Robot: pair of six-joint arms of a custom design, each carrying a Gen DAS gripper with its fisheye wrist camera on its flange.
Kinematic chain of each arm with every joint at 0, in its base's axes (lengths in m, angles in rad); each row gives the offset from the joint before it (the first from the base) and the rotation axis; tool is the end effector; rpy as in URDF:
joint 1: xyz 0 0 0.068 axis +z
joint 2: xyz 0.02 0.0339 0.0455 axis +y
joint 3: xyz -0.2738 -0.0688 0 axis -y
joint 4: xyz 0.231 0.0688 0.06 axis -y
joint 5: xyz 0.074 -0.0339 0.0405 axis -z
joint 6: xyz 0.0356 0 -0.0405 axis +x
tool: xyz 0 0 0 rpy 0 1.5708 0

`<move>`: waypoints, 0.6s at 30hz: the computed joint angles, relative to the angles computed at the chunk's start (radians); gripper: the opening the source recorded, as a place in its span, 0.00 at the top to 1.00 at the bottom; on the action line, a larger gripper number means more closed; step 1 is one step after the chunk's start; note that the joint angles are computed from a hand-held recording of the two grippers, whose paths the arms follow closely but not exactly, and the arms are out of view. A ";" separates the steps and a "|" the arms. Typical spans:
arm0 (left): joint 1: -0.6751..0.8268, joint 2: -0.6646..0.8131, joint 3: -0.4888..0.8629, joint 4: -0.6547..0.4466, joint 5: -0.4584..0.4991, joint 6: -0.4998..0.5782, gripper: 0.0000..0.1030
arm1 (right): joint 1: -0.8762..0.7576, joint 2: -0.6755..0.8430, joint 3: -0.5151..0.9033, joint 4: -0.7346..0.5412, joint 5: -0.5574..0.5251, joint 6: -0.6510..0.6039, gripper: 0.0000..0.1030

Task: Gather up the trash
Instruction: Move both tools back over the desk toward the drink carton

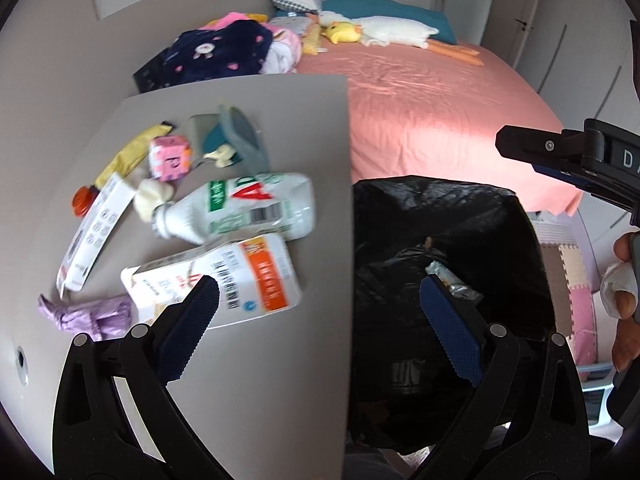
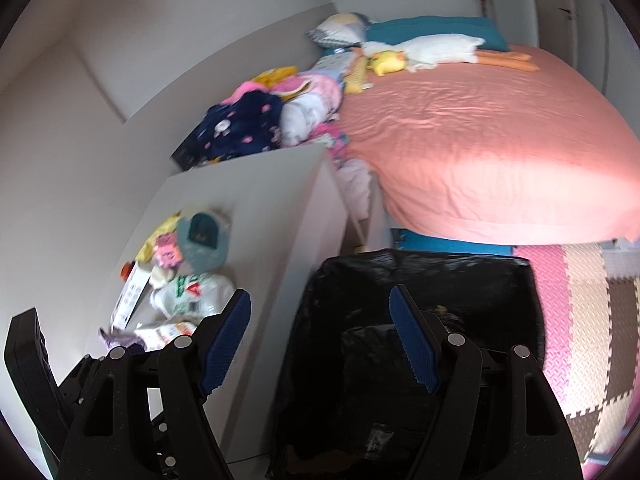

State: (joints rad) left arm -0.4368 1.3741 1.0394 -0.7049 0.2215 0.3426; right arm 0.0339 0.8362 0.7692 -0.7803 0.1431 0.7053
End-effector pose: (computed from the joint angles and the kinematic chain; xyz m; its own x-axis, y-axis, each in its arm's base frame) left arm 0.2318 -0.1168 0.2691 -0.5633 0.6247 -0.5408 0.7462 0.6657 -0.0082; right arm 0.1434 -0.0002 0.2792 -0.5309 0.6240 -0.5734 0.5319 0.7721 0.3478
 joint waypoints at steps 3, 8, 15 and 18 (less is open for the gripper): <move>0.057 0.005 0.002 -0.004 0.011 0.013 0.06 | 0.077 0.064 0.009 0.045 0.016 0.016 0.30; 0.148 0.015 -0.001 -0.003 0.026 0.036 0.06 | 0.139 0.151 0.032 0.097 0.014 0.017 0.30; 0.256 0.048 0.010 0.006 0.041 0.051 0.06 | 0.209 0.258 0.062 0.163 0.000 -0.009 0.30; 0.297 0.062 0.014 0.015 0.039 0.052 0.06 | 0.240 0.309 0.075 0.197 -0.014 -0.035 0.30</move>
State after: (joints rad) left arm -0.1396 1.4359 1.0530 -0.6900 0.2605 0.3941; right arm 0.2743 1.1453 0.8437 -0.5831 0.1296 0.6700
